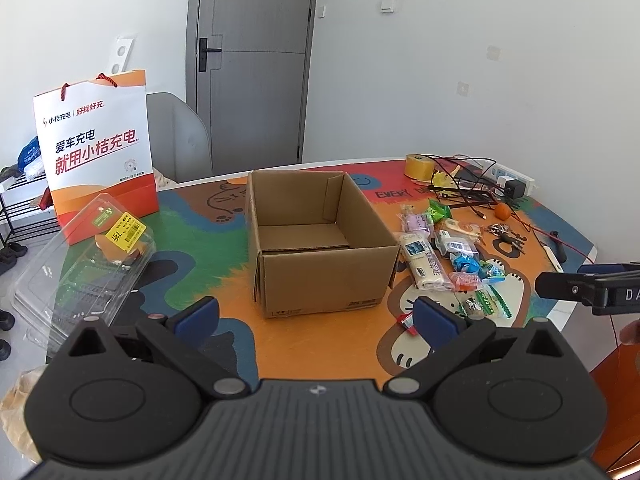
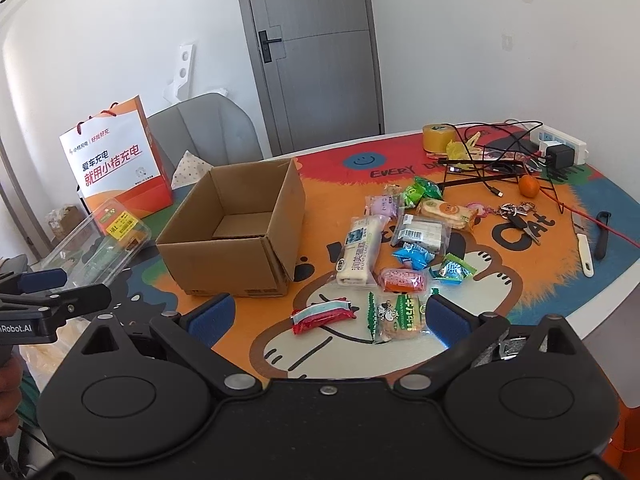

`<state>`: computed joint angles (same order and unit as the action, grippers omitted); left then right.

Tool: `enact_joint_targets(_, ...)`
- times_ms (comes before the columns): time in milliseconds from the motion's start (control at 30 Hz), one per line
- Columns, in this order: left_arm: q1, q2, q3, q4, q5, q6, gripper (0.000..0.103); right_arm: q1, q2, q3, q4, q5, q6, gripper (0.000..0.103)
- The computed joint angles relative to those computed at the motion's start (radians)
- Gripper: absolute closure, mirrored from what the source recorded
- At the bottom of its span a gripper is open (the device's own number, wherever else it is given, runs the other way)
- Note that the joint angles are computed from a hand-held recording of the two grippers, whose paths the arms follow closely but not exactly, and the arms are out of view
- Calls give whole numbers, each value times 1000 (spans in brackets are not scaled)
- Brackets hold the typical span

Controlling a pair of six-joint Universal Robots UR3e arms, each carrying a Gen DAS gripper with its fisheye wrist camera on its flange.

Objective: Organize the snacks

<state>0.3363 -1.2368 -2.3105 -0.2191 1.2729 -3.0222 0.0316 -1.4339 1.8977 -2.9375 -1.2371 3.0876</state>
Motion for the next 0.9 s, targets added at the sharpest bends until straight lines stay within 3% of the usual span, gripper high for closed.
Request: enact_joint_targets(900,-9,-21,-16,34,-68,7,1,-8,8,8,-12,-9,10,0)
